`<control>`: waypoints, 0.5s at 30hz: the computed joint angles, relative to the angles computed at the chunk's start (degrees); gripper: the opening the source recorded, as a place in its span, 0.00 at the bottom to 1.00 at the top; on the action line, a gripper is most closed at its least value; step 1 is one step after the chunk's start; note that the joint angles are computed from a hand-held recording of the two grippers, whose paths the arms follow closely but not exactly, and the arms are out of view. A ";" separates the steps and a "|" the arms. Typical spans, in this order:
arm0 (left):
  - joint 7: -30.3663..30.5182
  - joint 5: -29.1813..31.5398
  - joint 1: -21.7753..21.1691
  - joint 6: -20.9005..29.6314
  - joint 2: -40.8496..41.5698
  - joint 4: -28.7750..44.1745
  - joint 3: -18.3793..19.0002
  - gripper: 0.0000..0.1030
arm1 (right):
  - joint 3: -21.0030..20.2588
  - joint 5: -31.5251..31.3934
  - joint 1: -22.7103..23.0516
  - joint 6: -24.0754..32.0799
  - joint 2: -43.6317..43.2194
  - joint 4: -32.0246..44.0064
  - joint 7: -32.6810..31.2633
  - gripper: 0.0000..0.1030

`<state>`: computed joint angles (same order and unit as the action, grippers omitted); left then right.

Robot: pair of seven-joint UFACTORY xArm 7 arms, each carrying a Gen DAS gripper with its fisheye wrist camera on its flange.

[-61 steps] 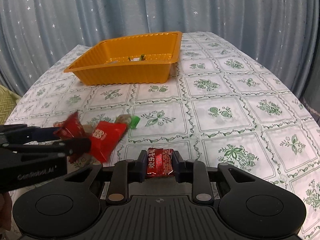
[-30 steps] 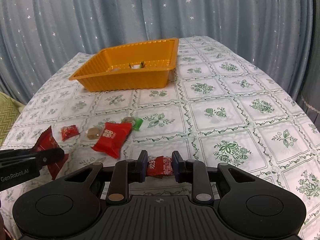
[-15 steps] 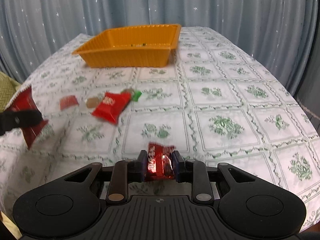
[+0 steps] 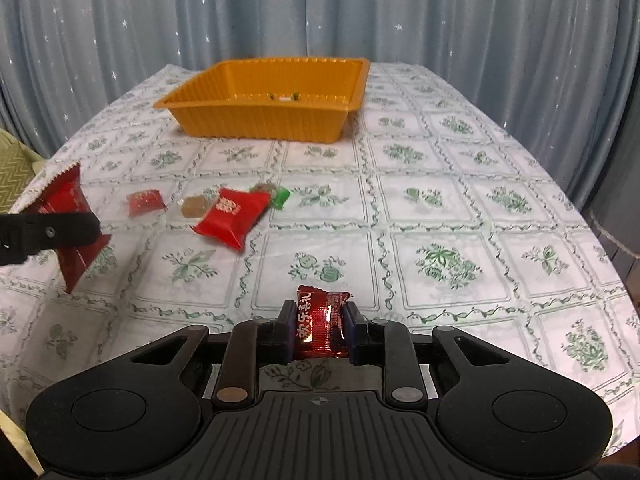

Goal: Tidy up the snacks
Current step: 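Carry the red candy and red packet over the orange tray with both tools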

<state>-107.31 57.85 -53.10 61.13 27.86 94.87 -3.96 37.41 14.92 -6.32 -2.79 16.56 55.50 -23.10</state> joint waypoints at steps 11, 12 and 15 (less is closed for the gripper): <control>2.11 -0.55 -0.81 3.04 -0.97 2.87 -0.46 0.23 | 24.95 16.86 -22.50 1.33 -5.37 -0.87 -12.54 0.24; 2.17 -0.54 -0.89 3.26 -1.04 3.03 -0.45 0.23 | 26.31 18.38 -23.61 1.58 -5.53 -0.67 -13.78 0.24; 2.24 -0.55 -1.05 4.11 -1.36 3.39 -0.47 0.23 | 28.55 22.03 -25.30 2.29 -5.82 -0.04 -17.03 0.24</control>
<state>-105.07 57.30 -54.15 65.25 26.50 98.27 -4.43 65.95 36.95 -31.61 -0.50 10.73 55.46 -40.14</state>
